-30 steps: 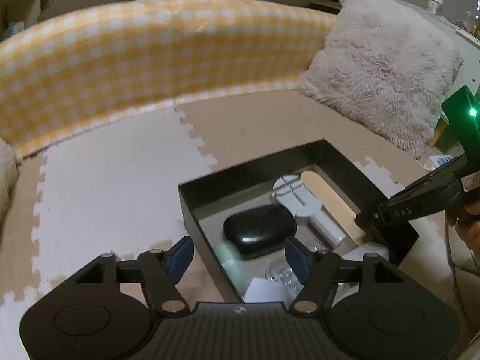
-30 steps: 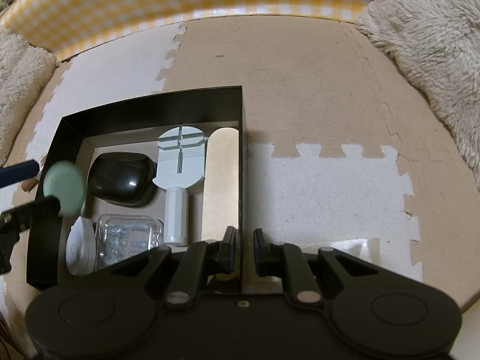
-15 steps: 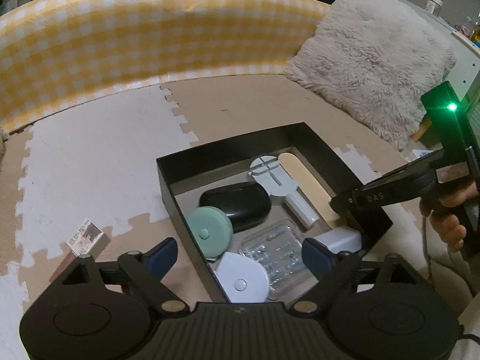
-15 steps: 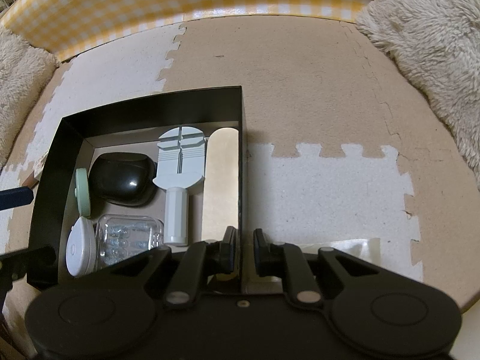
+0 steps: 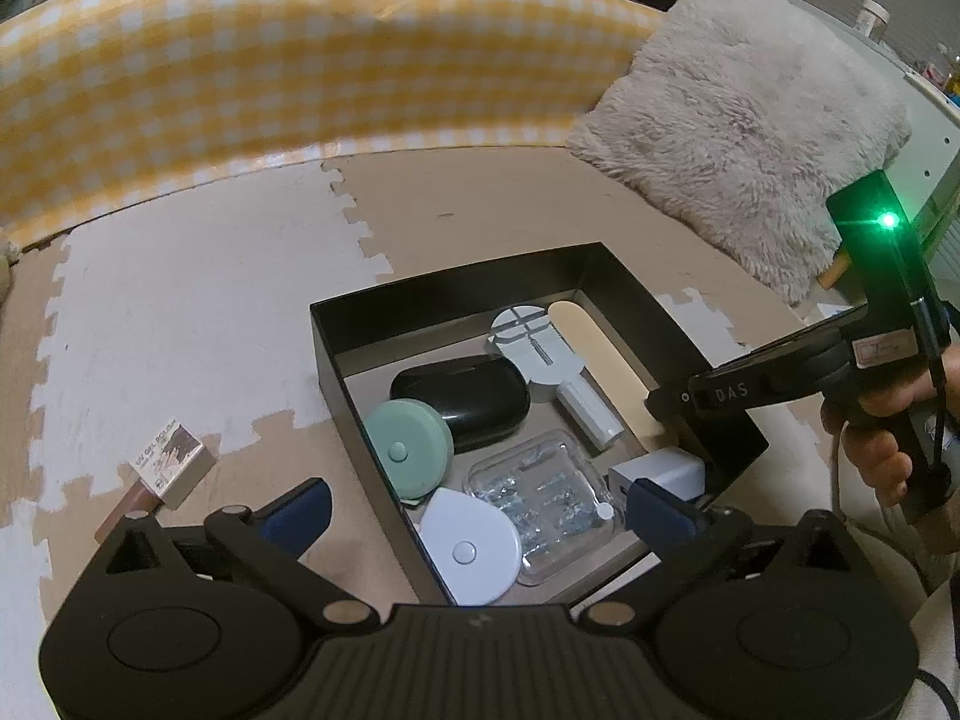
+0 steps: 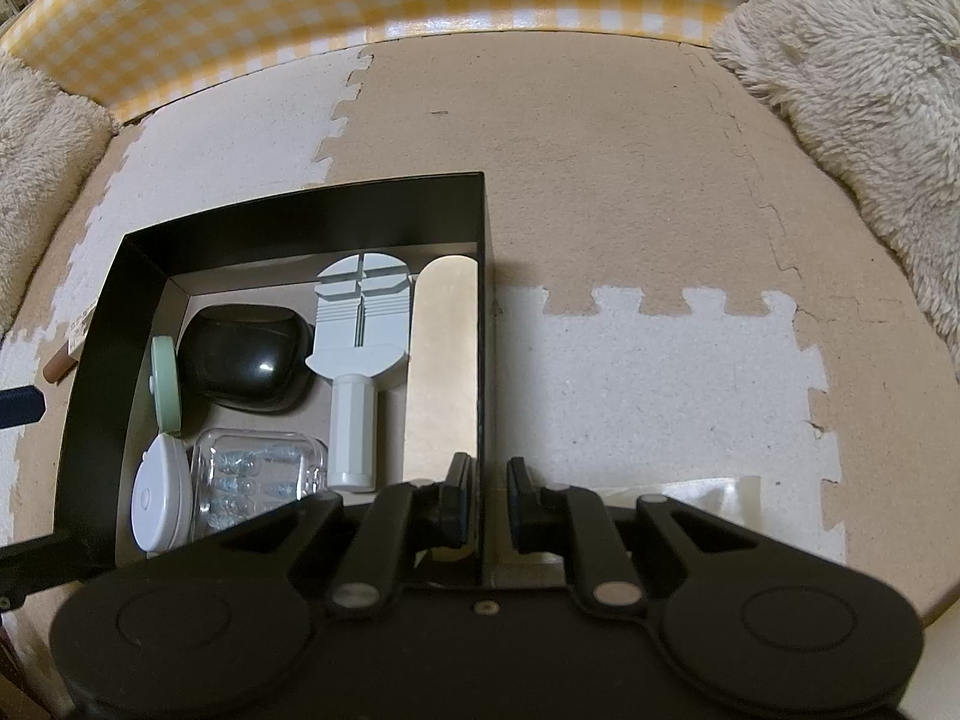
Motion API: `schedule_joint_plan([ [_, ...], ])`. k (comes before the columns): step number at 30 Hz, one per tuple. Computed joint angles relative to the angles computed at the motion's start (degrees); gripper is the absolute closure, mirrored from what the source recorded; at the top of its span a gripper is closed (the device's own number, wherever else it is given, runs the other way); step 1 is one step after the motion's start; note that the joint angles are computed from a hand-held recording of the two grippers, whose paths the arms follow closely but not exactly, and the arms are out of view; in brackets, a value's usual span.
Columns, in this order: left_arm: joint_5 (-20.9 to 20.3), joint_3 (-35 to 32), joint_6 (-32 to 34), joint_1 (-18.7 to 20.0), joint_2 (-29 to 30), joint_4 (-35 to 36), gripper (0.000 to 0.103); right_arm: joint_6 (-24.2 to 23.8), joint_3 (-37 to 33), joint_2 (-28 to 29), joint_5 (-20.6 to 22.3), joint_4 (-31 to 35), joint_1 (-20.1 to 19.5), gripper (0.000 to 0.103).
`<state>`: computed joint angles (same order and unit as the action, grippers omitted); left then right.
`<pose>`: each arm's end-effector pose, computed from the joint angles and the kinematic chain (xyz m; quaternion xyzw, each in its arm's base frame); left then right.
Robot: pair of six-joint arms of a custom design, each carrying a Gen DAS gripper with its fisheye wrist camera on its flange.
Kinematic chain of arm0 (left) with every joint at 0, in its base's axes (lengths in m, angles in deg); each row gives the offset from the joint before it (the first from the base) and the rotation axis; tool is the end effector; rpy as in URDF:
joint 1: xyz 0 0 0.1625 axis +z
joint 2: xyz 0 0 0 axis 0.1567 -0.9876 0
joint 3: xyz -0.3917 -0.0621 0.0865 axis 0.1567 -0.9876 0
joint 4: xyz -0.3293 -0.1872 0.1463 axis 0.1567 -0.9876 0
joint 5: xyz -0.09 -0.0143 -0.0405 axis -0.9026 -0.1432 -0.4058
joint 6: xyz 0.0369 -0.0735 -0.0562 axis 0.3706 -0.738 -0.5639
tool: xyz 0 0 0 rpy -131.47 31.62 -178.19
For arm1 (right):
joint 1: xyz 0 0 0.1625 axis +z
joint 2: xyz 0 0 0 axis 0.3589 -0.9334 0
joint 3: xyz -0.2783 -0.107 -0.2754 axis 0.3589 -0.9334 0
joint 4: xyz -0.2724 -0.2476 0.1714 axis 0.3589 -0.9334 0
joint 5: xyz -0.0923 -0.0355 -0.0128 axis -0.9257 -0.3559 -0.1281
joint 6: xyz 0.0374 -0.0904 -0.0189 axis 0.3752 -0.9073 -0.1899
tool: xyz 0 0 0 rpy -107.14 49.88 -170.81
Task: Organize rigid objects
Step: 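Move the left tool down to the boxed UV gel polish bottle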
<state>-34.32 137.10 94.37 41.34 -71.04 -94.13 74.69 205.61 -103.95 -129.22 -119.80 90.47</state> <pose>-0.1492 -0.4361 0.2134 0.4434 0.8825 -0.0682 0.1413 0.2008 -0.3549 0.1036 -0.0937 -0.8973 0.2553 0.3476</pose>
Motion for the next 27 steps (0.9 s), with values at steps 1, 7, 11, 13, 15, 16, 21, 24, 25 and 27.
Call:
schedule_joint_plan([
  [1, 0.11, -0.02, -0.27, 0.05, -0.08, 0.0, 0.0, 0.0, 0.0, 0.0, 0.0, 0.0, 0.0, 0.089],
  [7, 1.34, -0.45, -2.66, 0.68, -0.13, -0.66, 0.0, 0.07, -0.02, -0.09, 0.0, 0.13, 0.04, 0.089],
  [11, 2.24, -1.39, -5.07, 1.64, 0.05, -0.88, 0.0, 0.08, 0.01, -0.07, 0.0, 0.08, 0.05, 0.089],
  [13, 2.6, -2.02, -6.25, 2.29, 0.18, -1.1, 0.0, 0.07, 0.01, -0.05, 0.0, 0.05, 0.05, 0.089],
  [15, 2.76, -2.79, -7.44, 3.04, 0.34, -1.37, 0.0, 0.07, 0.01, -0.05, 0.0, 0.05, 0.05, 0.089],
  [16, 2.89, -3.25, -8.02, 3.44, 0.44, -1.47, 0.0, 0.05, 0.02, -0.07, 0.01, 0.05, 0.04, 0.089],
  [21, 3.67, -5.74, -10.81, 5.53, 1.28, -2.58, 0.0, 0.06, 0.0, -0.06, -0.02, 0.08, 0.06, 0.089],
  [24, 4.07, -7.38, -13.03, 7.23, 1.87, -2.98, 0.0, 0.08, 0.02, -0.08, -0.01, 0.09, 0.05, 0.089],
  [25, 3.97, -7.92, -14.12, 7.91, 2.02, -2.91, 0.0, 0.08, 0.02, -0.08, -0.01, 0.09, 0.05, 0.089],
  [27, 3.68, -9.04, -16.76, 9.3, 2.53, -2.67, 0.0, 0.08, 0.02, -0.08, -0.01, 0.09, 0.05, 0.089],
])
